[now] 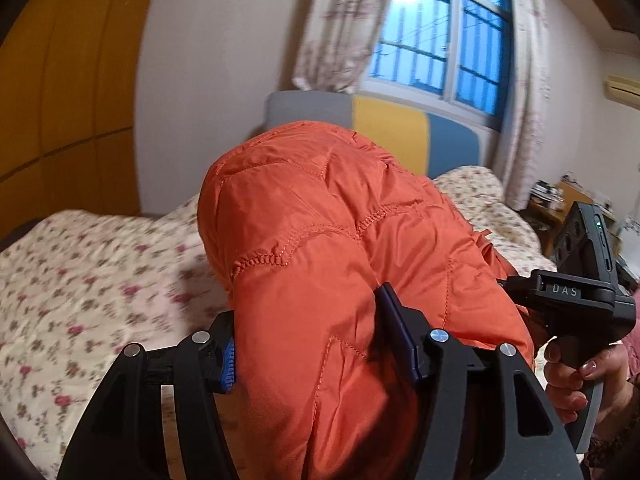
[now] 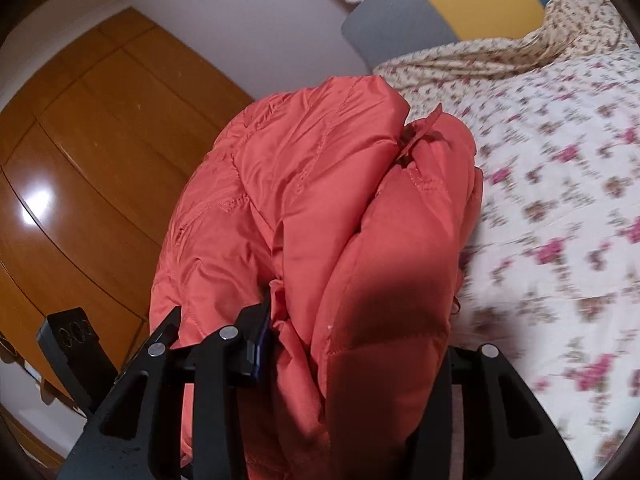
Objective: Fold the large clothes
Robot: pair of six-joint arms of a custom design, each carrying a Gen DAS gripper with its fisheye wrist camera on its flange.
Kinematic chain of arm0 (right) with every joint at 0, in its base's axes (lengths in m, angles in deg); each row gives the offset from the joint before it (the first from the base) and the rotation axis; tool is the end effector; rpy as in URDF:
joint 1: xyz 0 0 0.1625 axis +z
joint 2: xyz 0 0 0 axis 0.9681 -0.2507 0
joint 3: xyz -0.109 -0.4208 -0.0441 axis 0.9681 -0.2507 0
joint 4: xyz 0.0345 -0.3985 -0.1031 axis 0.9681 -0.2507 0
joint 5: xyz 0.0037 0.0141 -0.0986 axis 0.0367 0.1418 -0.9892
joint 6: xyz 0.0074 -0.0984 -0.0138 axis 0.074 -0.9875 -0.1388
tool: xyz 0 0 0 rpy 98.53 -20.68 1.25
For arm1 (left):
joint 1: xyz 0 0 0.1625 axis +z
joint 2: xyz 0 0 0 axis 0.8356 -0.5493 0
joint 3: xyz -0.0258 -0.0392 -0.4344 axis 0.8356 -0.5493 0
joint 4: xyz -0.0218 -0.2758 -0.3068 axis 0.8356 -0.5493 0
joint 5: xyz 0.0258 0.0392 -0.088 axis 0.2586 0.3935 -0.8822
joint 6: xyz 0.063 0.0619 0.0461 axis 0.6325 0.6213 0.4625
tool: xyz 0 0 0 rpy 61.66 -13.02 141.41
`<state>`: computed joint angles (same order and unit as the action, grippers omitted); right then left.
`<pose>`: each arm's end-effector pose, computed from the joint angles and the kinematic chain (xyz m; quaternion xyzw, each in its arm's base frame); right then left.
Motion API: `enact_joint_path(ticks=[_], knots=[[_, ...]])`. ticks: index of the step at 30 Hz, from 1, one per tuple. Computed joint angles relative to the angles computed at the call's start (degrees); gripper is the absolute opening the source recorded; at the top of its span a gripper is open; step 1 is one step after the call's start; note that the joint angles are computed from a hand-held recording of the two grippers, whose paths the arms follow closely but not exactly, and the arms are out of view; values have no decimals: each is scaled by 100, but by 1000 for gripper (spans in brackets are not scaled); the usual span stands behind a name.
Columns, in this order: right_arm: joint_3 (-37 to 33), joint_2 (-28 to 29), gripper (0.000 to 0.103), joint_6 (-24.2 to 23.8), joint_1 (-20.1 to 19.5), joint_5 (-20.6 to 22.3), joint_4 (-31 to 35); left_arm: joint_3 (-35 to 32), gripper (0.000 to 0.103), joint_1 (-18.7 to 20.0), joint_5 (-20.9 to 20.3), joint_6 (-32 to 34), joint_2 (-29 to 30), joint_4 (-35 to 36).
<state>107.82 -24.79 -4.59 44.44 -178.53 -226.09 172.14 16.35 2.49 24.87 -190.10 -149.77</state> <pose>0.3366 -0.3766 -0.0798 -0.0738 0.9135 -0.3998 0.0112 0.0498 -0.3720 0.3781 0.3432 0.8351 -0.3970 0.1652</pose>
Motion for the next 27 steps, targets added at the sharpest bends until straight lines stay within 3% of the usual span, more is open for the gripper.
enact_joint_path(ticks=[3, 7, 11, 14, 16, 19, 22, 27], knots=[[-489, 306, 45, -86, 100, -381, 499, -149, 61, 459, -95, 121, 208, -76], [-916, 580, 59, -131, 254, -1088, 1161, -329, 75, 1211, -358, 73, 592, -174], [-930, 733, 64, -277, 288, -1482, 1065, -194, 82, 1564, -596, 135, 567, -341], [-855, 807, 66, -98, 409, -1871, 1017, -86, 87, 1513, -472, -7, 404, -272], [-894, 858, 66, -3, 586, -2439, 1134, 9, 88, 1364, -284, -90, 207, -173], [-943, 930, 70, 159, 706, -2930, 1279, 187, 92, 1122, 63, 47, 131, -398], [-889, 839, 72, 482, 638, -2901, 1542, 310, 92, 909, 534, 232, 268, -675], [-783, 651, 74, 647, 847, -3063, 1865, 285, 92, 701, 939, -98, 82, -351]])
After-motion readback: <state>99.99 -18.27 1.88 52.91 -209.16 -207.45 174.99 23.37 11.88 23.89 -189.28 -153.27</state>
